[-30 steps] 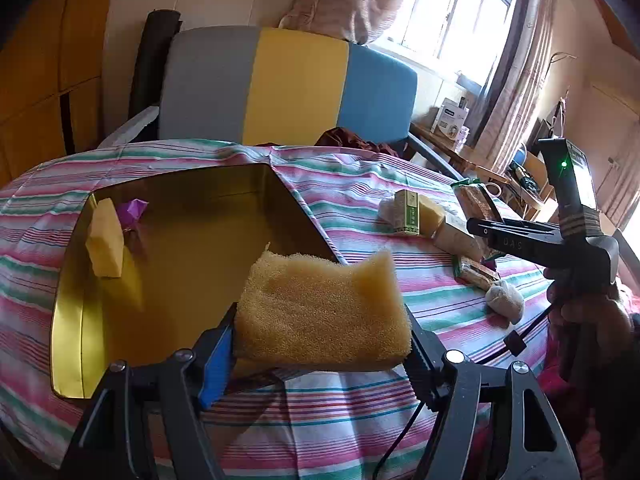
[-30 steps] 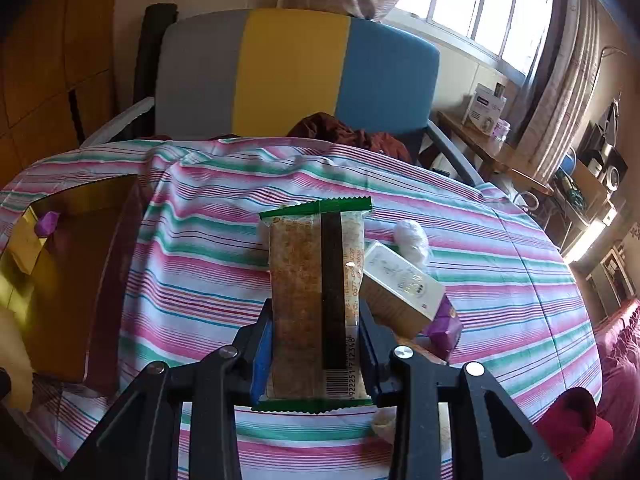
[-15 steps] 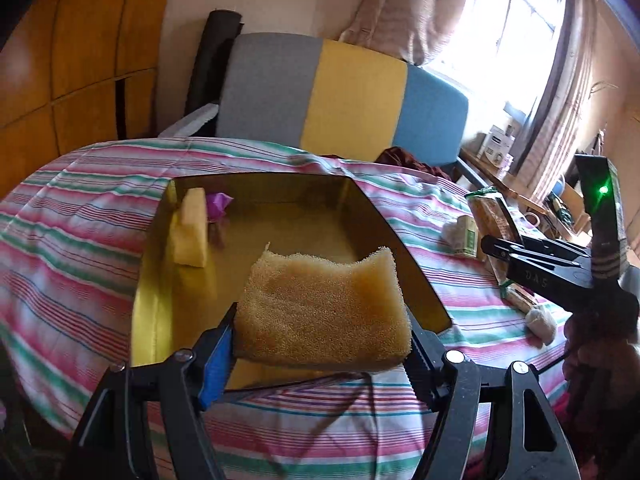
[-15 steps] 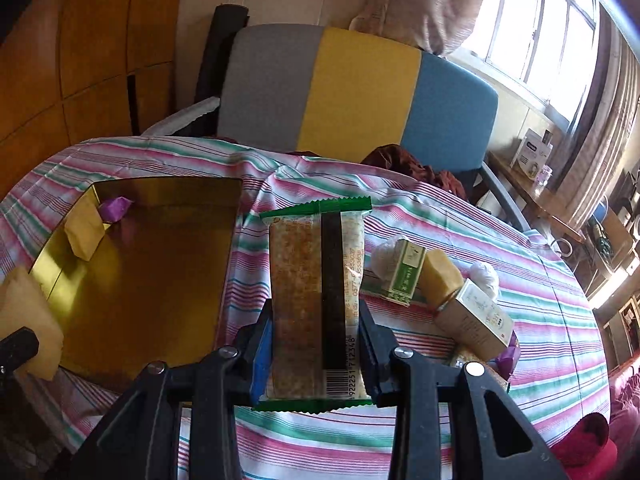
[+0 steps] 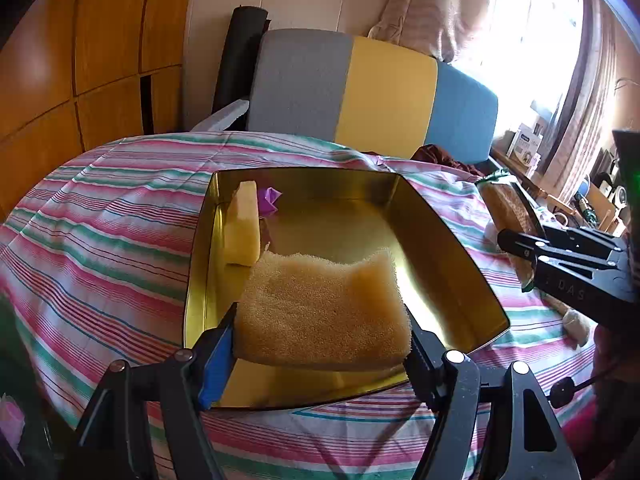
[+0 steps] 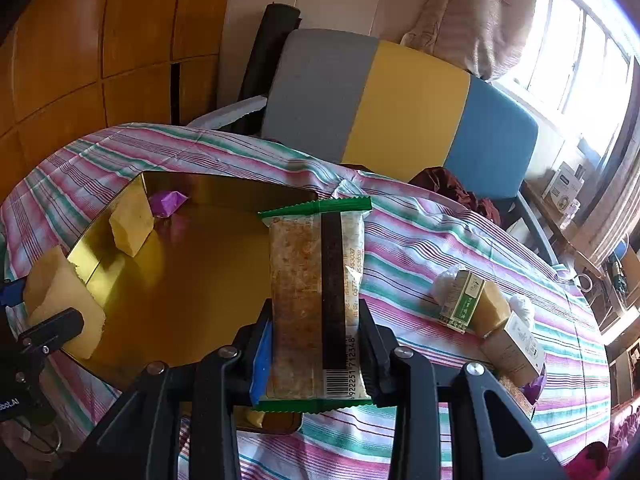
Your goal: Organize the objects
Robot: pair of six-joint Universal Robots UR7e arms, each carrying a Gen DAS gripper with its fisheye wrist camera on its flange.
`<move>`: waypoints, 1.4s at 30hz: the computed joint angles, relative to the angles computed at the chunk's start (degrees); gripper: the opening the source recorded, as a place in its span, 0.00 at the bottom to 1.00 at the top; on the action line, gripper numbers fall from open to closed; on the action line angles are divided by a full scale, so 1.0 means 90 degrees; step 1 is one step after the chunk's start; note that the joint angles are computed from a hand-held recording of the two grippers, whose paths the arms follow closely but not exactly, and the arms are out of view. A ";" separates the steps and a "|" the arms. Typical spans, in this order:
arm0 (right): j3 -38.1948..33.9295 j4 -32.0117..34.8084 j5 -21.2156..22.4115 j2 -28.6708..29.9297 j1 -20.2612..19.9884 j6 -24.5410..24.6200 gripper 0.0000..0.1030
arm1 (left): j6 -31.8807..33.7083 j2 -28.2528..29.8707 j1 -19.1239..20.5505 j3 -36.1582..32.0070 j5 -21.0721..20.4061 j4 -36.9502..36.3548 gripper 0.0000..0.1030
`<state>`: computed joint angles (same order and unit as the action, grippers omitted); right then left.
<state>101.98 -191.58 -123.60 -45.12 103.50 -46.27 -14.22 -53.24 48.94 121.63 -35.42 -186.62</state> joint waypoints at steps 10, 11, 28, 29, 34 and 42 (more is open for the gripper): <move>-0.0289 0.0226 -0.0039 0.0319 0.0078 -0.0048 0.35 | 0.0100 0.0100 0.0266 -0.0141 0.0061 0.0209 0.71; -0.0330 0.0260 -0.0055 0.0354 0.0085 -0.0044 0.35 | 0.0109 0.0117 0.0283 -0.0149 0.0066 0.0200 0.71; -0.0785 0.0538 -0.0126 0.0949 0.0221 -0.0229 0.35 | -0.0146 -0.0138 0.0270 0.0173 0.0222 -0.0047 0.80; -0.0793 0.0530 -0.0117 0.0970 0.0231 -0.0245 0.35 | -0.0100 -0.0174 0.0229 0.0232 0.0283 -0.0185 0.80; -0.0886 0.0587 -0.0094 0.1092 0.0279 -0.0278 0.35 | -0.0270 -0.0479 0.0102 0.0520 0.0607 -0.0381 0.80; -0.1179 0.1041 -0.0151 0.1394 0.0370 -0.0119 0.35 | -0.1010 -0.1003 0.0072 0.0933 0.1012 0.0034 0.80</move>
